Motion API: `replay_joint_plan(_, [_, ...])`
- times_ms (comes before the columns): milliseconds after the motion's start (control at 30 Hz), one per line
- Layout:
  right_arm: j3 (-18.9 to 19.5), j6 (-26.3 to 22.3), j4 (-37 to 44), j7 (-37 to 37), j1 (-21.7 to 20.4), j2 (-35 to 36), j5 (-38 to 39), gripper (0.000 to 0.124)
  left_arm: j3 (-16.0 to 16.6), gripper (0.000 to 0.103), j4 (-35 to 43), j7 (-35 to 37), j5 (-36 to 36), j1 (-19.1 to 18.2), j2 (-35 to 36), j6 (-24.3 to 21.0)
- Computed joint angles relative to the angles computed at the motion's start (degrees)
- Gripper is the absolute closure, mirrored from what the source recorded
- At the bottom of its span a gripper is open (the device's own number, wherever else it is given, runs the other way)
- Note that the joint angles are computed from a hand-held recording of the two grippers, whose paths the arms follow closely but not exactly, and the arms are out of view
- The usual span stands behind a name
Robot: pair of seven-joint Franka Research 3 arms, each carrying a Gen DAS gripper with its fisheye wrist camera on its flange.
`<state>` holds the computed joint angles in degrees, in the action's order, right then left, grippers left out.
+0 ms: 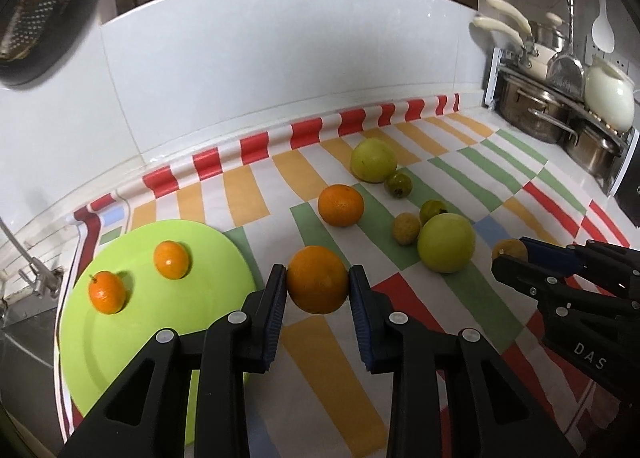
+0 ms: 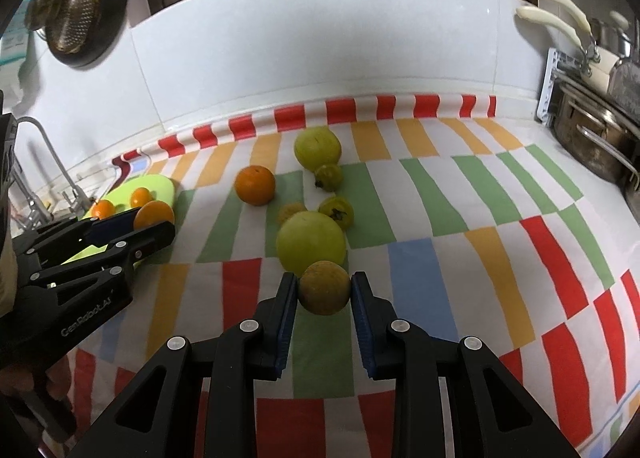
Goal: Organize fruits
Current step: 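Carry the orange in left tool while right tool carries small fruit to plate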
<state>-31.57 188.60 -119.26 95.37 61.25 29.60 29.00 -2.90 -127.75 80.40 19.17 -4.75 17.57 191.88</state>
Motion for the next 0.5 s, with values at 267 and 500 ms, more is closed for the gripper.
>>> replay_joint_plan(267, [-1.23,2.82,-2.35,-4.61,3.23,-2.57,3.15,0.095,3.77,0.071,-5.43,1.40,-3.89,-3.88,-4.80,3.13])
replay_joint_plan(500, [-1.27,5.35,-3.72,-10.73,5.42,-4.70,7.60,0.095,5.20,0.072,-10.44,8.01,-13.13,-6.73,-8.99,6.08])
